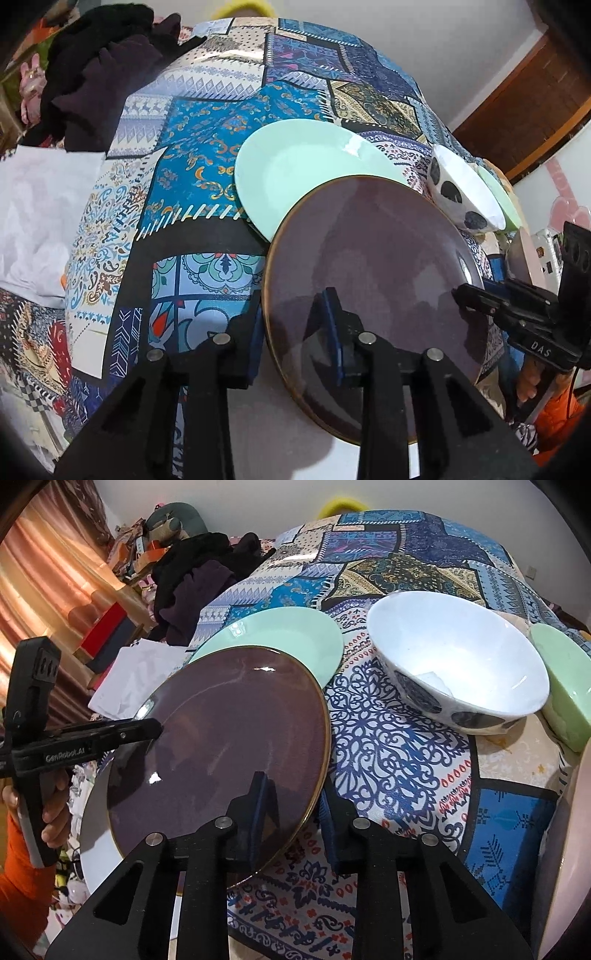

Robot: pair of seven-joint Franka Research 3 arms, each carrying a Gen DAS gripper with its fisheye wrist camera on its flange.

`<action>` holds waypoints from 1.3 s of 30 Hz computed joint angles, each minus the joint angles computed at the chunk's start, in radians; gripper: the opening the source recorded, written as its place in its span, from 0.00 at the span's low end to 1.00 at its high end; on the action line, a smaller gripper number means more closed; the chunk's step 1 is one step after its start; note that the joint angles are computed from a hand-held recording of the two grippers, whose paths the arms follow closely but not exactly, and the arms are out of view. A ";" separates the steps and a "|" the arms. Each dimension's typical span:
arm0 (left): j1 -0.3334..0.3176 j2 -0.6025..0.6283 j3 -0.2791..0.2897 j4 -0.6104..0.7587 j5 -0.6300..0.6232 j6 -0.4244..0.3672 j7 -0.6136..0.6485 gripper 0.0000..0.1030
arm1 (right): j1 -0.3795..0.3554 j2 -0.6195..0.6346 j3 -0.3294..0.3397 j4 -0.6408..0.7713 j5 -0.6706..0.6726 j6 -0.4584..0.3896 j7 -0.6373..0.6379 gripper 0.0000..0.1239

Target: Organize plates and bowls

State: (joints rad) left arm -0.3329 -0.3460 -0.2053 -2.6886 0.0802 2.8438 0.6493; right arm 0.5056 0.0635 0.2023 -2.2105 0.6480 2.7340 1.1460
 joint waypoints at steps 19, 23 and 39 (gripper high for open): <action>-0.011 -0.077 -0.092 0.060 0.125 -0.101 -0.152 0.29 | 0.004 -0.131 -0.029 -0.099 0.075 0.035 -0.047 0.20; -0.017 -0.087 -0.115 0.086 0.156 -0.131 -0.191 0.29 | 0.011 -0.172 -0.043 -0.130 0.112 0.026 -0.070 0.20; -0.064 -0.025 -0.182 0.199 0.261 -0.199 -0.325 0.29 | 0.025 -0.324 -0.093 -0.270 0.119 0.059 -0.091 0.20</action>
State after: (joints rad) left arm -0.3969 -0.3715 -0.3869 -2.4901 0.3410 2.6444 0.3246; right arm 0.5307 -0.2609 0.1095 -2.4807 0.7670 2.7926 1.0545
